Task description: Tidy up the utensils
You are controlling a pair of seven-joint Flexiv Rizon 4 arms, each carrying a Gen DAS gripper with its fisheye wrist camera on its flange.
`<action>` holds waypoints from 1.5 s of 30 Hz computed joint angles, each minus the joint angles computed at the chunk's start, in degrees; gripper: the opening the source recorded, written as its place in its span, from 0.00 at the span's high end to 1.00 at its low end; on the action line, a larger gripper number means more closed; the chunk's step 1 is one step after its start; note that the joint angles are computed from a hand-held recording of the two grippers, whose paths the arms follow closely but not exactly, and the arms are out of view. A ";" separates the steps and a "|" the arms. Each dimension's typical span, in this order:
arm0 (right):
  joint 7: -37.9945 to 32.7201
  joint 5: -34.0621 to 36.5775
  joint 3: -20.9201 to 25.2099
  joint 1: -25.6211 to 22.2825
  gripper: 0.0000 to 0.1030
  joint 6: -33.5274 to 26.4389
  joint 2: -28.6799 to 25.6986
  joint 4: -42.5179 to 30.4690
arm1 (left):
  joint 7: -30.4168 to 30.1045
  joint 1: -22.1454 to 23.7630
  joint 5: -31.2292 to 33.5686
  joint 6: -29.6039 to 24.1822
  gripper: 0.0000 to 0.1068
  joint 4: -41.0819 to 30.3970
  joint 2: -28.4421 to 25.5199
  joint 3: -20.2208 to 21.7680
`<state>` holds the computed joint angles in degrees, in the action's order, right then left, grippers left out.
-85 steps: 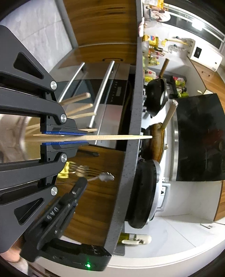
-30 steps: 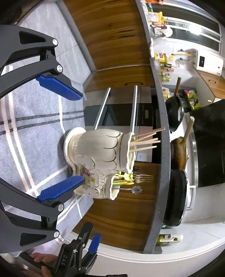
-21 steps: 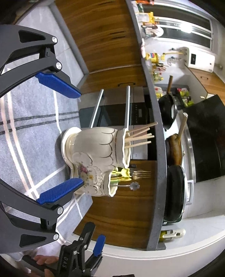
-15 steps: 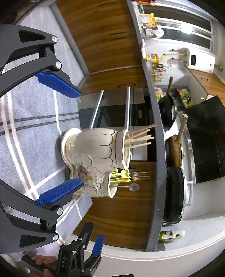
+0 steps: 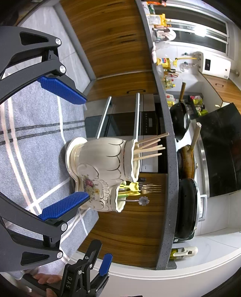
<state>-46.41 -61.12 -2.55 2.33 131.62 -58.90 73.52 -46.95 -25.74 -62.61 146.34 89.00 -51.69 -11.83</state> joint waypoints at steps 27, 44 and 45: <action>-0.10 0.25 0.02 0.01 0.17 0.06 -0.02 0.03 | 0.79 0.15 -0.87 0.73 0.11 -0.69 -0.45 -0.58; -0.25 0.37 0.05 0.03 0.17 0.04 0.00 0.13 | 0.78 0.17 -0.87 0.66 0.11 -0.63 -0.39 -0.57; -0.28 0.38 0.05 0.03 0.17 0.05 0.00 0.15 | 0.74 0.17 -0.84 0.70 0.11 -0.60 -0.39 -0.56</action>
